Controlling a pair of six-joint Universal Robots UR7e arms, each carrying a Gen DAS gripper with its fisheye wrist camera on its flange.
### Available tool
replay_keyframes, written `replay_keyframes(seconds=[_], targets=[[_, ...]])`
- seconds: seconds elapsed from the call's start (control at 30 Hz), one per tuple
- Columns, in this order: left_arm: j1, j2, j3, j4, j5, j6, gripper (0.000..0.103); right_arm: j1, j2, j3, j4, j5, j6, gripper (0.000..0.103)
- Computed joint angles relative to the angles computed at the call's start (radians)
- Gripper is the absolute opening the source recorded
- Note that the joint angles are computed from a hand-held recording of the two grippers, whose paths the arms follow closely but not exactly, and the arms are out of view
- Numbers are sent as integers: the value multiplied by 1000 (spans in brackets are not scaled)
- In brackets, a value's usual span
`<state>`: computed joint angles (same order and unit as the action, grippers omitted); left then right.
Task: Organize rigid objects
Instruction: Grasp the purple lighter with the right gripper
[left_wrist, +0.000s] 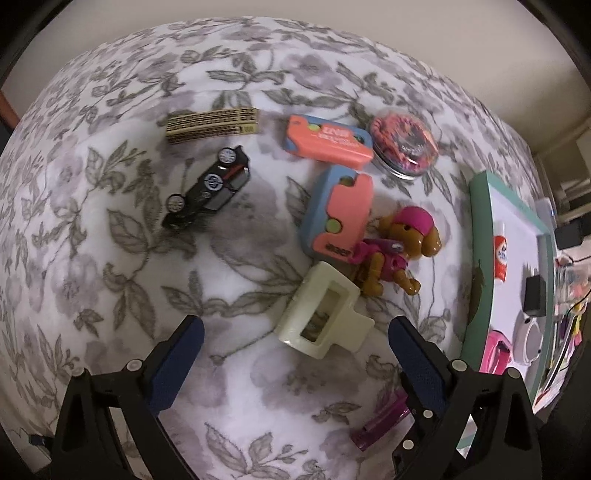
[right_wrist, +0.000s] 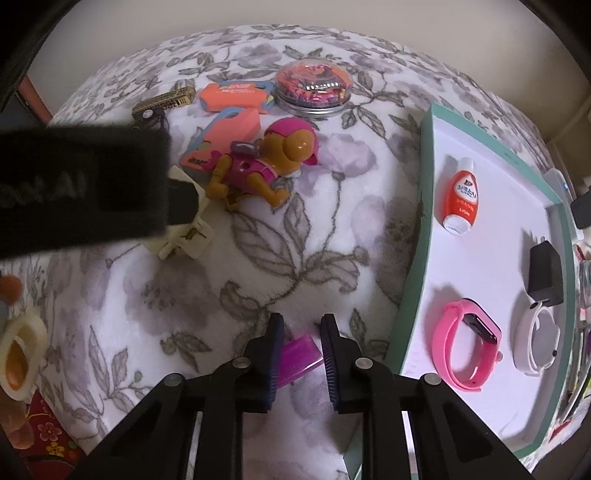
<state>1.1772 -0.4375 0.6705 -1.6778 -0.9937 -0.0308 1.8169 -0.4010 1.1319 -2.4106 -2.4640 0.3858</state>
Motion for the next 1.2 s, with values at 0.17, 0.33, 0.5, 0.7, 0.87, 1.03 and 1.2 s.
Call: replay_keyframes(seconds=[0.17,0.33,0.5,0.7,0.87,1.03,1.2], targets=[[1,15,-6,34,-10,7,73,-4,-13,19,-3,3,7,23],[6,20,-9,48,-22,0,53,7,-27,36,-30,-4,25,23],[11,-16,30,49,-7,-10,53,19,-69,79,-29,23,75,24],[14,-68,106,45,12,-39,53,7,-112,153,-59,107,140,33],[16,-103,155,46,17,-51,53,-5,-125,184,-66,164,203,44],[24,-112,150,60,10,-48,53,-9,-92,147,-74,188,205,45],[23,-61,74,91,5,-59,53,26,0,28,-3,40,134,35]])
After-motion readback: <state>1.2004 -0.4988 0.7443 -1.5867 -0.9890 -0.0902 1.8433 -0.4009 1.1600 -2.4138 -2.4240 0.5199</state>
